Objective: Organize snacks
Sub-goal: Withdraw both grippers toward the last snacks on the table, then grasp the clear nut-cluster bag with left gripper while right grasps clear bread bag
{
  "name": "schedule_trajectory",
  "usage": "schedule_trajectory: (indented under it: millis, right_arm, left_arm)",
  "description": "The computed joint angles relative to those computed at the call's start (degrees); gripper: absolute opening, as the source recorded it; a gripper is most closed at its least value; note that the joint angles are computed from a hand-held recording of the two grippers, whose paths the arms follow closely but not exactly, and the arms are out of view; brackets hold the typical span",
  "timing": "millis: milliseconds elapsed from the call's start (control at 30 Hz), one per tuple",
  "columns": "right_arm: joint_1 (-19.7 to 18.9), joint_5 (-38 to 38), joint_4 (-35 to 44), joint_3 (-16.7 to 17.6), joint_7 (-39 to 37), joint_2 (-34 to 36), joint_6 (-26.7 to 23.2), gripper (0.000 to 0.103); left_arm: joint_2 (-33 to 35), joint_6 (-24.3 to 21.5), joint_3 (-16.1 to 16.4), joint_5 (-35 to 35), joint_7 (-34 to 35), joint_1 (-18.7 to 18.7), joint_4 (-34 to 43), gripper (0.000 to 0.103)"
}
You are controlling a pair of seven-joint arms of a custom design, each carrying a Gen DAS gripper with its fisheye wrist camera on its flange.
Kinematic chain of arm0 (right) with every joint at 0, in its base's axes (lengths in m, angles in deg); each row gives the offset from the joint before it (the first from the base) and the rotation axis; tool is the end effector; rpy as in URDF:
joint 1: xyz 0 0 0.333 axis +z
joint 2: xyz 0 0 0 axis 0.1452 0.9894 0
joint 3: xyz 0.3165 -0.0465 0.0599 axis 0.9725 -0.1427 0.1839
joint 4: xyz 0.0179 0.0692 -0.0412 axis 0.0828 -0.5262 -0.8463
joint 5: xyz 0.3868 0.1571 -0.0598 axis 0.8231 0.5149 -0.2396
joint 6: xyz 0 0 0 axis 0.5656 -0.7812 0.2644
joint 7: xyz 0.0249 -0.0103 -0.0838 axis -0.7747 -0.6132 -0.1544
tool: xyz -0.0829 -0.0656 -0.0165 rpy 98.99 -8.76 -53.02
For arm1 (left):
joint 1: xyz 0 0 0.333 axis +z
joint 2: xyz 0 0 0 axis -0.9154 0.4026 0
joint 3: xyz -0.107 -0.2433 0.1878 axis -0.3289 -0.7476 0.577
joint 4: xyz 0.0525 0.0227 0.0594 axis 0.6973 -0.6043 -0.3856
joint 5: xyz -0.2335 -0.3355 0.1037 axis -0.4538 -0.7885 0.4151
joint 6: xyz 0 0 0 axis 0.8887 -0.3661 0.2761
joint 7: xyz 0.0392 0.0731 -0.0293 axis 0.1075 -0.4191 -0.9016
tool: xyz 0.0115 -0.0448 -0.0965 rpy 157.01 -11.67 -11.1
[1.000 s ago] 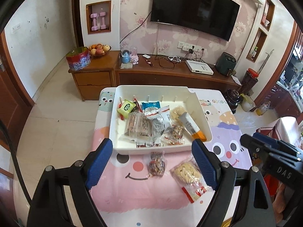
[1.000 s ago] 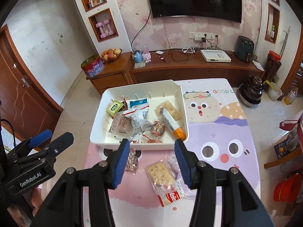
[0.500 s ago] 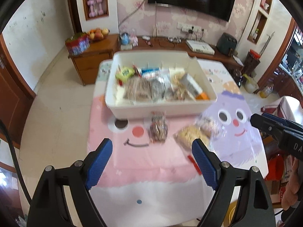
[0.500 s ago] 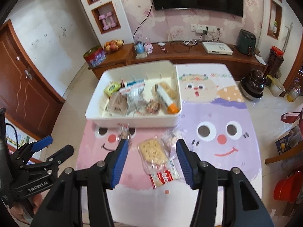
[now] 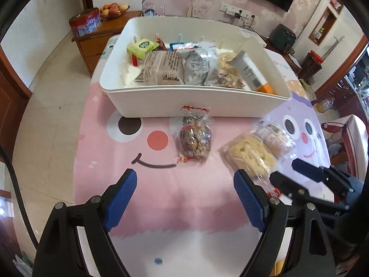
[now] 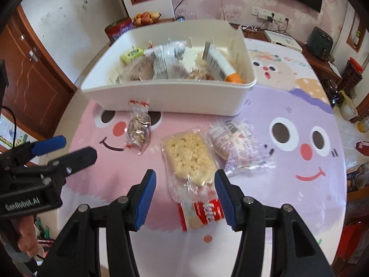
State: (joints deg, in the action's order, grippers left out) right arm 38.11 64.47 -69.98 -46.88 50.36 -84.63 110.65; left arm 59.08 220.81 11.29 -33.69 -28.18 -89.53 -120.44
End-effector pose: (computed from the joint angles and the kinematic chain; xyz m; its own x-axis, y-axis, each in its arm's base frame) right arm 0.4363 0.3974 0.5226 0.1158 -0.9884 -0.0986 -0.9096 -0.0656 -0.4103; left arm 0.4952 -0.4097 0.5060 -0.1190 -0.9803 0.1579 -0.9233 0.0508 -0.3806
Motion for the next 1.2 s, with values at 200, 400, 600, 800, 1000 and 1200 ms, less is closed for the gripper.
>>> schedule_trajectory:
  millis: [200,400,600,800,1000,1200]
  right_arm:
    - [0.2,-2.2,2.6,-0.6,-1.0,5.3,-0.6,0.053]
    - [0.5,-2.6,3.1,-1.6,-2.4,7.2,0.2,0.059]
    - [0.7,-1.2,4.4,-2.0,-4.5,9.4,-0.6,0.066]
    - [1.6,-4.2,4.9,-2.2,-3.0,10.1,-1.1,0.065]
    - [2.7,-7.1,5.6,-2.1,-1.7,11.0,-2.4,0.060]
    - [2.8,-6.8,5.1,-2.2,-0.6,10.6,-1.9,0.054]
  left_arm:
    - [5.5,0.9,0.5,-3.2,2.1,0.6,2.8,0.085]
    - [10.6,0.9,1.3,-3.7,2.3,0.0,6.6,0.085]
    - [14.1,0.5,1.9,-3.8,1.8,-0.3,9.7,0.083]
    - [16.2,1.2,1.6,-5.7,3.8,-0.1,11.4,0.063]
    - [16.5,2.5,2.0,-4.4,3.2,-1.1,11.4,0.057]
    - [14.1,4.9,1.8,-3.9,3.1,-1.4,7.9,0.053]
